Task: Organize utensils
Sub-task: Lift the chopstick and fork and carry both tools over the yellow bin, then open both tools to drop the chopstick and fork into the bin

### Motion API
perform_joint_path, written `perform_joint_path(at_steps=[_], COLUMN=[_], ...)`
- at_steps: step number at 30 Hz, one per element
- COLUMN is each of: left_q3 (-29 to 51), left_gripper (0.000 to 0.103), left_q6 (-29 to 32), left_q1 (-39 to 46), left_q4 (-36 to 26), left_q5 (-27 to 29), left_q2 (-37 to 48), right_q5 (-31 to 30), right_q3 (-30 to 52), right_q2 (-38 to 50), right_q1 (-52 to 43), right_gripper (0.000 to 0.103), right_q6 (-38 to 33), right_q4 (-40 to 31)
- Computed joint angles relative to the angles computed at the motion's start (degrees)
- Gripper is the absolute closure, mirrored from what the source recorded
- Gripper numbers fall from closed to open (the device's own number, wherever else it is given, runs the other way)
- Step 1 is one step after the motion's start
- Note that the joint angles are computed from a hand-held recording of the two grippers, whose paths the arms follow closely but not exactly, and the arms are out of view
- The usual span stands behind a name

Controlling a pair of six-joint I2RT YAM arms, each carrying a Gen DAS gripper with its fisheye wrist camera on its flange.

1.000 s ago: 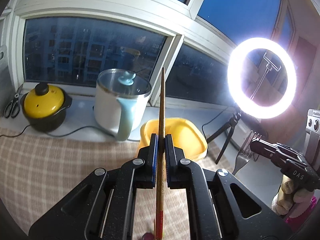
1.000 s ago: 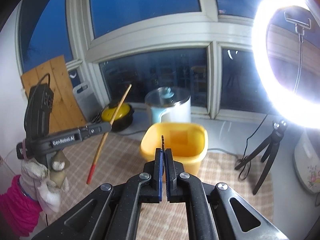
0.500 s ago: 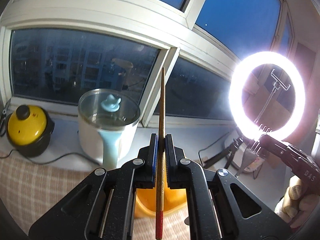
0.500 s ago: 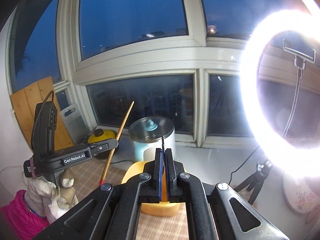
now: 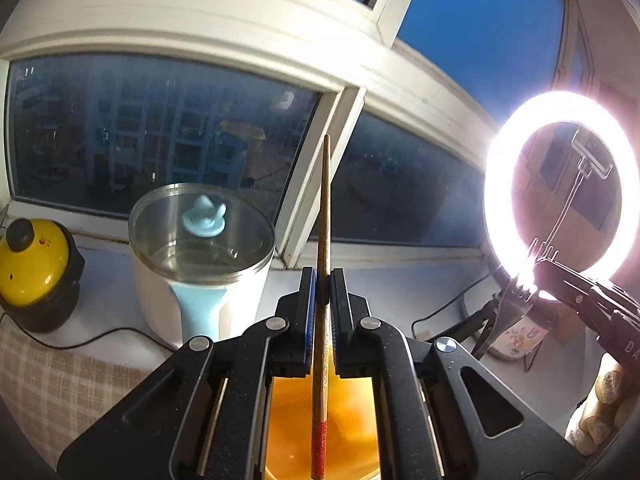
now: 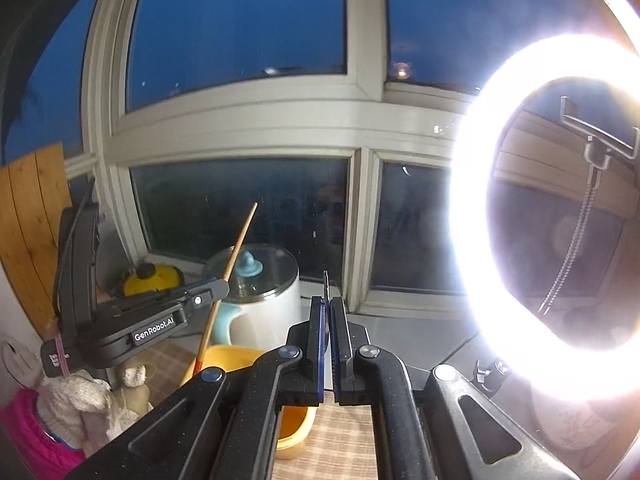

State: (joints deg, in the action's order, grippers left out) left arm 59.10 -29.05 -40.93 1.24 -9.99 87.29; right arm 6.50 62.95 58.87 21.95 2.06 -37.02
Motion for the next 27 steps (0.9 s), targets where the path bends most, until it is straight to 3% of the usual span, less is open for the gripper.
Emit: perform_joint_path(at_steps=[11, 14, 16, 17, 19, 27], left_q3=[-3.18, -2.82, -2.83, -3.71, -4.71, -7.59], left_gripper=[0.099, 0.095, 0.061, 0.058, 0.057, 0.057], left_q6=[0.94, 1.29, 1.12, 1.12, 1.49, 1.33], left_q1=[0.09, -0.28, -0.36, -0.61, -1.45, -2.52], left_q4=[-0.94, -2.95, -3.91, -3.34, -3.87, -7.04], left_q5=[1.26, 1.08, 1.42, 1.12, -0.63, -2.98], left_q2=[-1.84, -2.58, -3.13, -4.01, -5.63, -11.46], right_q5=[-1.91, -3.45, -2.79, -2.66, -2.47, 0.15], right_q3=[-4.84, -5.48, -6.23, -6.50, -6.93, -8.44], right_q2=[2.64, 2.93, 2.13, 1.69, 0.63, -3.97], right_q1=[0.10, -0.36, 0.00, 0.02, 0.30, 2.51], right_gripper=[0.103, 0.099, 0.071, 0.065, 0.047, 0.027], right_q6=[0.02, 0.13, 0.68, 0.87, 1.51, 3.37], right_q4=[1.99, 1.81, 2.17, 2.28, 1.95, -0.53])
